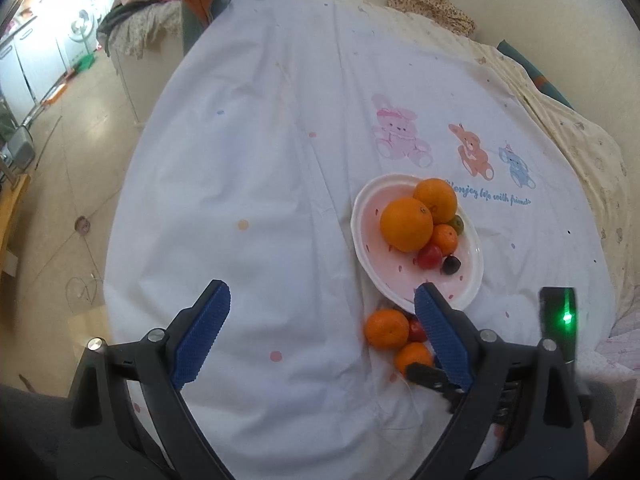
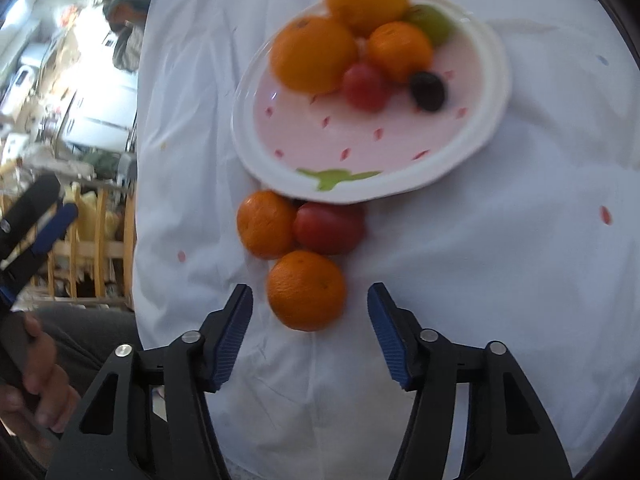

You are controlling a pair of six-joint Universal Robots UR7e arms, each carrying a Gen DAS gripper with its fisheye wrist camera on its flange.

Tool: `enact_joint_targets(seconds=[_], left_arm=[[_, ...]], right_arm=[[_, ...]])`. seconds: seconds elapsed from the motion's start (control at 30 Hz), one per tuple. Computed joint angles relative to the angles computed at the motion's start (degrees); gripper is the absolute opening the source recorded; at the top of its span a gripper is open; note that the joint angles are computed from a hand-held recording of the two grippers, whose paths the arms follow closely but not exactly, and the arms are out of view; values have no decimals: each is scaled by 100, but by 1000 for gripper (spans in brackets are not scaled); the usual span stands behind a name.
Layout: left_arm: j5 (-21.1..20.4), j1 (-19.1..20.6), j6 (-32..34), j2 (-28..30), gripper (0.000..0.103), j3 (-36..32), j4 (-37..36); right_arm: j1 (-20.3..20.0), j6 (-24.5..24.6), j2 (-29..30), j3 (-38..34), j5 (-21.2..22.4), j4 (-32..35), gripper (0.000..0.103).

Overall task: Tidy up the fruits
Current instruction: 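Grasp a small mandarin with the right tool, then grasp the other mandarin with the left tool while the right tool lifts its mandarin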

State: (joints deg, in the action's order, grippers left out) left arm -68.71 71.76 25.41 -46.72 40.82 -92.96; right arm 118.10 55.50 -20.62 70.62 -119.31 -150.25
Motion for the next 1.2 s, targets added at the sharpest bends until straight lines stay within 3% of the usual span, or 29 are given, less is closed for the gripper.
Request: enact_joint_targets(seconds=[0.17, 0.3, 0.4, 0.83, 1.1, 1.2], left_arm=[[-51, -1, -65, 59, 92, -99, 154], [-15, -11, -75, 84, 92, -100, 275], [14, -19, -64, 78, 92, -70, 295], [272, -60, 161, -57, 92, 335, 87], [544, -87, 412, -50, 91, 598, 426], [657, -115, 500, 47, 91, 550, 1037]], right_arm=[[5, 21, 192, -394, -147, 543, 46], [64, -8, 152, -432, -270, 787, 44], [92, -62, 8, -200, -152, 513, 44], [339, -22, -815, 763, -742, -260, 44], [332, 432, -1096, 1416, -1025, -1047, 44], [340, 634, -1228, 1653, -1124, -1259, 44]])
